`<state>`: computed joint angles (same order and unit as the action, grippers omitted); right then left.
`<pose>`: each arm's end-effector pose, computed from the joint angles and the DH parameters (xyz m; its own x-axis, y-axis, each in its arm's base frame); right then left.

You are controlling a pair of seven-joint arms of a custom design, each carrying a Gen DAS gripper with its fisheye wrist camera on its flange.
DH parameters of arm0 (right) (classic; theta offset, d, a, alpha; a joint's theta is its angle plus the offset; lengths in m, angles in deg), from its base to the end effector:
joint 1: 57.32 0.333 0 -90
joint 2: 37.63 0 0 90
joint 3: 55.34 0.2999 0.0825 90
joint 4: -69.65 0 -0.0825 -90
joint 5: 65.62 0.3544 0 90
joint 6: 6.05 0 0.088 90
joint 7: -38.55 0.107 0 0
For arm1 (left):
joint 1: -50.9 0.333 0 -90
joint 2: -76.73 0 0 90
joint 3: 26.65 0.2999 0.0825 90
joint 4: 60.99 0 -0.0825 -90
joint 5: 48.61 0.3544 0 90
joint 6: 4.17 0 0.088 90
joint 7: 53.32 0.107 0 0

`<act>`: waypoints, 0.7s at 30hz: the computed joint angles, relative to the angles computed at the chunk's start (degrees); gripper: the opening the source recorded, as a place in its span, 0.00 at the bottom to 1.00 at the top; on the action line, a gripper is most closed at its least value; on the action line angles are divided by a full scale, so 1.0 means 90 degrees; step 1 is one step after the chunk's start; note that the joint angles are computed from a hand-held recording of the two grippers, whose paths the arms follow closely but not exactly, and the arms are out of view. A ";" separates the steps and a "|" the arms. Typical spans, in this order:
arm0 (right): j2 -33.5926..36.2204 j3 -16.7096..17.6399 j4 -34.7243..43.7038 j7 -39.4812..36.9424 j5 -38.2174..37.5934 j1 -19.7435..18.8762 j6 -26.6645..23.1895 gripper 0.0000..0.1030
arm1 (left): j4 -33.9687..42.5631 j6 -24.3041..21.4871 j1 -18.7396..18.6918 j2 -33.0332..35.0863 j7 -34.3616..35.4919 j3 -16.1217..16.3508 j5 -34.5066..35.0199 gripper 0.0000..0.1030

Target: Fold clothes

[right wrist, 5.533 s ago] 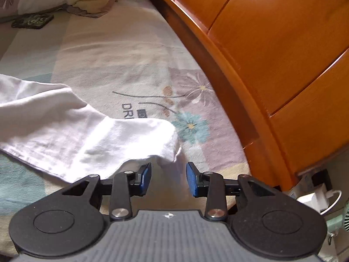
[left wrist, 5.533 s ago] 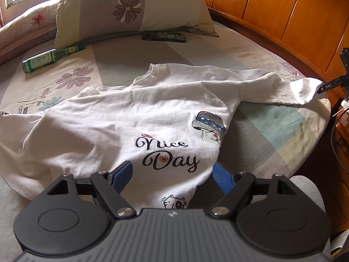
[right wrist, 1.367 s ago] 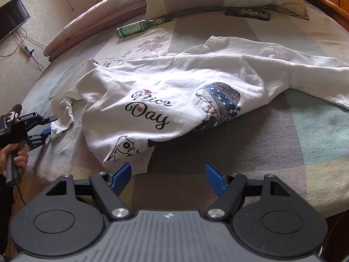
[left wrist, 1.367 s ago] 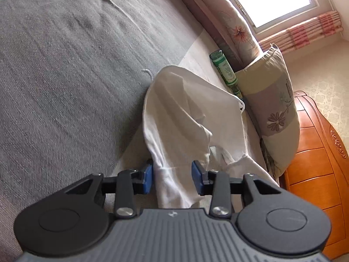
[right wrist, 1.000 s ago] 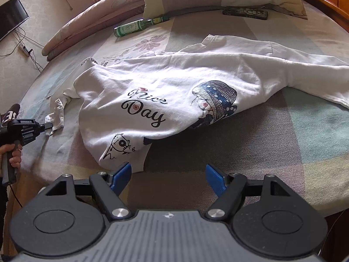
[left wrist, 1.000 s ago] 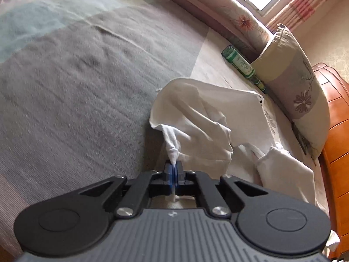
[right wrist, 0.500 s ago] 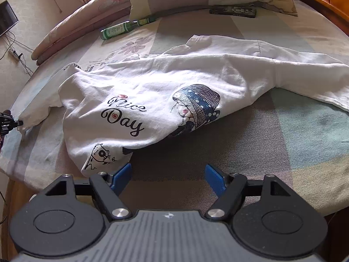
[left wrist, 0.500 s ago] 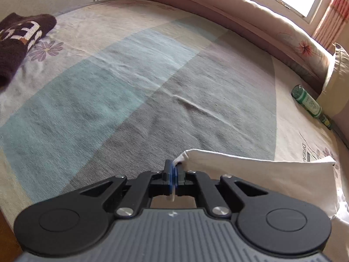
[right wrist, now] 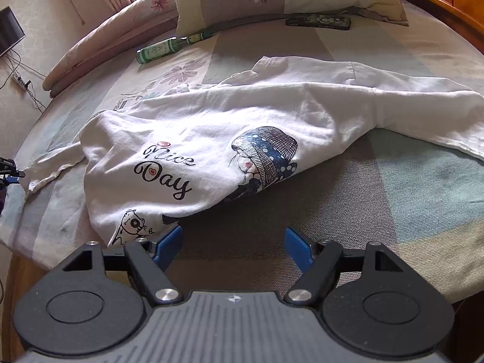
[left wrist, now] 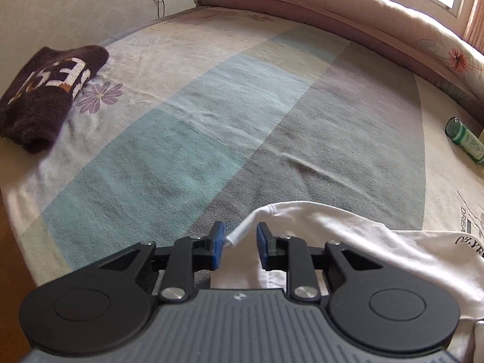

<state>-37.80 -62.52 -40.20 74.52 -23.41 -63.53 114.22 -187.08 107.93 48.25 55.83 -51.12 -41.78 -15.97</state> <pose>0.5459 -0.0968 0.5142 0.4458 -0.8349 -0.3227 -0.8074 -0.2193 -0.5478 0.4250 -0.1115 0.5411 0.8613 -0.5081 0.0096 -0.4031 -0.6946 -0.5958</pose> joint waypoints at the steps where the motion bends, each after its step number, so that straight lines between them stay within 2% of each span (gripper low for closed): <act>1: -0.0010 -0.0009 -0.0013 -0.0064 0.0090 -0.0010 0.0013 0.77 | 0.0044 0.0008 -0.0032 -0.0007 0.0052 -0.0028 0.0018 0.26; 6: 0.0025 -0.0028 -0.0008 -0.0284 0.0364 -0.0045 -0.0025 0.77 | 0.0421 0.0478 -0.0303 0.0226 0.0520 -0.0191 0.0095 0.45; 10: 0.0026 -0.0004 0.0005 -0.0667 0.0529 -0.0039 0.0014 0.77 | 0.1110 0.1096 -0.0656 0.0920 0.1176 -0.0315 0.0115 0.49; 17: 0.0424 0.0117 0.0629 -0.1617 0.0927 0.0016 0.0214 0.77 | 0.3126 0.2129 -0.1482 0.2811 0.2418 -0.0312 0.0440 0.60; 21: 0.0957 0.0330 0.1260 -0.1666 0.0991 0.0032 0.0348 0.77 | 0.4462 0.2696 -0.1936 0.4040 0.3025 -0.0166 0.0454 0.64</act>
<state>-29.18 -59.55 -28.86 59.53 -14.49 -63.25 117.35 -146.93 132.19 30.83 92.19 -23.89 -43.27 -11.88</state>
